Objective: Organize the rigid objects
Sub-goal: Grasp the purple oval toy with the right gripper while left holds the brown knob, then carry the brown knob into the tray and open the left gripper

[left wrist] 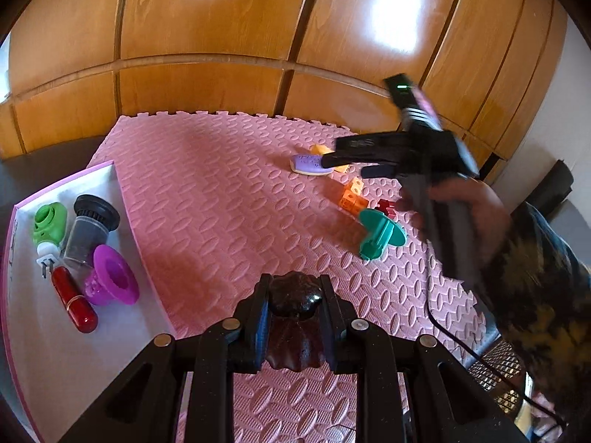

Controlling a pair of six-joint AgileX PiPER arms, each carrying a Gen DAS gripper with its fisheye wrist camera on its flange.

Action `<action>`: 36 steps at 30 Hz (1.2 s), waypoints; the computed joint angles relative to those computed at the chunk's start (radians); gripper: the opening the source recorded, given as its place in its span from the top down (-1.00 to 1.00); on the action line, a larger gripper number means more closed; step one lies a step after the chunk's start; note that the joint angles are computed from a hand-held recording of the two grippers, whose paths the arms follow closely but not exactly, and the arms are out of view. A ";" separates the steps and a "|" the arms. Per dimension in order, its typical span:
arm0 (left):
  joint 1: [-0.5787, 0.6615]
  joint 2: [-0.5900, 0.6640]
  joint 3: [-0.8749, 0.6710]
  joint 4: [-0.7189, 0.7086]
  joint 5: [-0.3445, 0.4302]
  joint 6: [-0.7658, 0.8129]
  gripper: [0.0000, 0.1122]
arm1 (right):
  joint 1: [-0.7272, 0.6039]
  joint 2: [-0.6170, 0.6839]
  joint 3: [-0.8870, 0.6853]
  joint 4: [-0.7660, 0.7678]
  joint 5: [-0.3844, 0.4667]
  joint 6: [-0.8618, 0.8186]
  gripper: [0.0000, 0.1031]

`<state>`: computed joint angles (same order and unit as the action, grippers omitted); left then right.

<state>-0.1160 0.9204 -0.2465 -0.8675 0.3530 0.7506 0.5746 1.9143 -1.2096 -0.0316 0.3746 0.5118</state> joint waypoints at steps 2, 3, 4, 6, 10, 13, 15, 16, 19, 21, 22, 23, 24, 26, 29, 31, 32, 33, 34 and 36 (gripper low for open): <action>0.053 -0.006 0.000 -0.038 0.039 0.057 0.58 | -0.013 0.067 -0.095 0.034 0.071 -0.048 -0.46; 0.084 -0.006 0.001 -0.063 0.060 0.095 0.58 | -0.017 0.101 -0.144 0.035 0.109 -0.053 -0.47; 0.106 -0.005 0.001 -0.077 0.075 0.118 0.58 | -0.021 0.140 -0.200 0.030 0.149 -0.053 -0.47; 0.166 0.004 0.001 -0.119 0.115 0.188 0.58 | -0.027 0.181 -0.262 0.023 0.190 -0.053 -0.50; 0.223 0.026 0.000 -0.171 0.154 0.267 0.58 | -0.034 0.239 -0.354 0.016 0.246 -0.050 -0.58; 0.234 0.036 0.001 -0.183 0.163 0.288 0.58 | -0.040 0.271 -0.407 0.041 0.269 -0.066 -0.59; 0.236 0.035 0.002 -0.177 0.166 0.283 0.58 | -0.037 0.306 -0.460 0.041 0.296 -0.067 -0.59; 0.237 0.035 0.003 -0.176 0.166 0.281 0.58 | -0.034 0.327 -0.490 0.041 0.310 -0.073 -0.59; 0.243 0.026 0.005 -0.167 0.170 0.273 0.58 | 0.012 0.377 -0.568 -0.077 0.381 -0.003 -0.36; 0.257 0.015 0.008 -0.157 0.181 0.266 0.58 | 0.045 0.379 -0.577 -0.151 0.403 0.050 0.16; 0.262 0.010 0.008 -0.149 0.187 0.260 0.58 | 0.051 0.375 -0.572 -0.147 0.406 0.055 0.15; 0.266 0.004 0.009 -0.141 0.192 0.254 0.58 | 0.054 0.370 -0.566 -0.126 0.407 0.041 0.15; 0.273 -0.007 0.011 -0.132 0.200 0.248 0.58 | 0.065 0.363 -0.553 -0.119 0.403 0.029 0.15; 0.284 -0.036 0.016 -0.110 0.217 0.229 0.58 | 0.096 0.345 -0.519 -0.127 0.391 0.016 0.15; 0.310 -0.077 0.020 -0.079 0.251 0.203 0.58 | 0.135 0.307 -0.455 -0.092 0.359 -0.017 0.15; 0.344 -0.108 0.021 -0.064 0.284 0.201 0.58 | 0.167 0.274 -0.397 -0.096 0.326 -0.007 0.15; 0.374 -0.131 0.022 -0.054 0.312 0.203 0.58 | 0.174 0.264 -0.376 -0.073 0.315 -0.018 0.15; 0.396 -0.145 0.022 -0.048 0.332 0.205 0.58 | 0.191 0.247 -0.345 -0.088 0.297 0.006 0.15; 0.426 -0.161 0.023 -0.044 0.358 0.213 0.58 | 0.206 0.228 -0.309 -0.093 0.274 0.020 0.15; 0.490 -0.192 0.025 -0.036 0.412 0.235 0.58 | 0.234 0.191 -0.240 -0.096 0.231 0.046 0.15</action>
